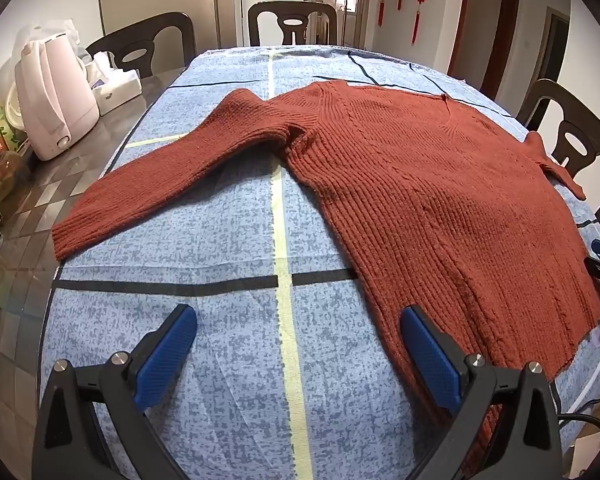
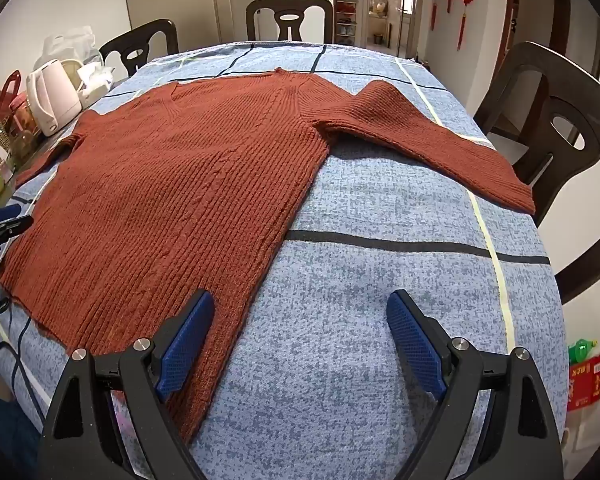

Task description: Fold small clothes

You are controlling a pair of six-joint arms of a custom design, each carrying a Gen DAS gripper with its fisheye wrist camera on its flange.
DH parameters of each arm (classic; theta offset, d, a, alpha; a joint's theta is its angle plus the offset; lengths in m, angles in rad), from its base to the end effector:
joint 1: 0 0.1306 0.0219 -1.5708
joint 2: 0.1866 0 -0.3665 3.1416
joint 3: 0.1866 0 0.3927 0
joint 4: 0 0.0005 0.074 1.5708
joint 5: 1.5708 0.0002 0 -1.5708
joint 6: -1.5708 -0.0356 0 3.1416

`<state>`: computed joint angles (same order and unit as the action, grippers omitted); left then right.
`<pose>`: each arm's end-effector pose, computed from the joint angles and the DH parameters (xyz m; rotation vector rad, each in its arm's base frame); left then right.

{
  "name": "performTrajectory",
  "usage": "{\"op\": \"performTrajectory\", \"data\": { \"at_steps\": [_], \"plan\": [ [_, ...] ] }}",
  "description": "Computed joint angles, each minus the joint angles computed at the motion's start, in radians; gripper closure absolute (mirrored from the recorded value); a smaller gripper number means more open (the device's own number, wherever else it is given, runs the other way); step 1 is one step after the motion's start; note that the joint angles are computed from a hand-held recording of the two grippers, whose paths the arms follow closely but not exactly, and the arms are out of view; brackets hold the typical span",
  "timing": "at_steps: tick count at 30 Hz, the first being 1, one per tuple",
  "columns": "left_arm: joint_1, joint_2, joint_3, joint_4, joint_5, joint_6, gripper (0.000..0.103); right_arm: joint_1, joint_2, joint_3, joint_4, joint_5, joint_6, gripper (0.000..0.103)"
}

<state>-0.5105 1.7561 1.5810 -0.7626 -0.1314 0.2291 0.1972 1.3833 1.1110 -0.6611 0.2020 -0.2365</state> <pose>0.5310 -0.2926 0.3154 0.2975 2.4848 -0.1427 0.4569 0.0835 0.3039 0.1315 2.4750 -0.0693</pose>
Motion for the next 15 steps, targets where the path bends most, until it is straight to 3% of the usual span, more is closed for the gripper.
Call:
{"op": "performTrajectory", "data": {
  "at_steps": [15],
  "plan": [
    [-0.003,-0.003,-0.001,-0.001,-0.005,0.000,0.000,0.000,-0.006,-0.007,0.006,-0.001,0.000,0.014]
  ]
}}
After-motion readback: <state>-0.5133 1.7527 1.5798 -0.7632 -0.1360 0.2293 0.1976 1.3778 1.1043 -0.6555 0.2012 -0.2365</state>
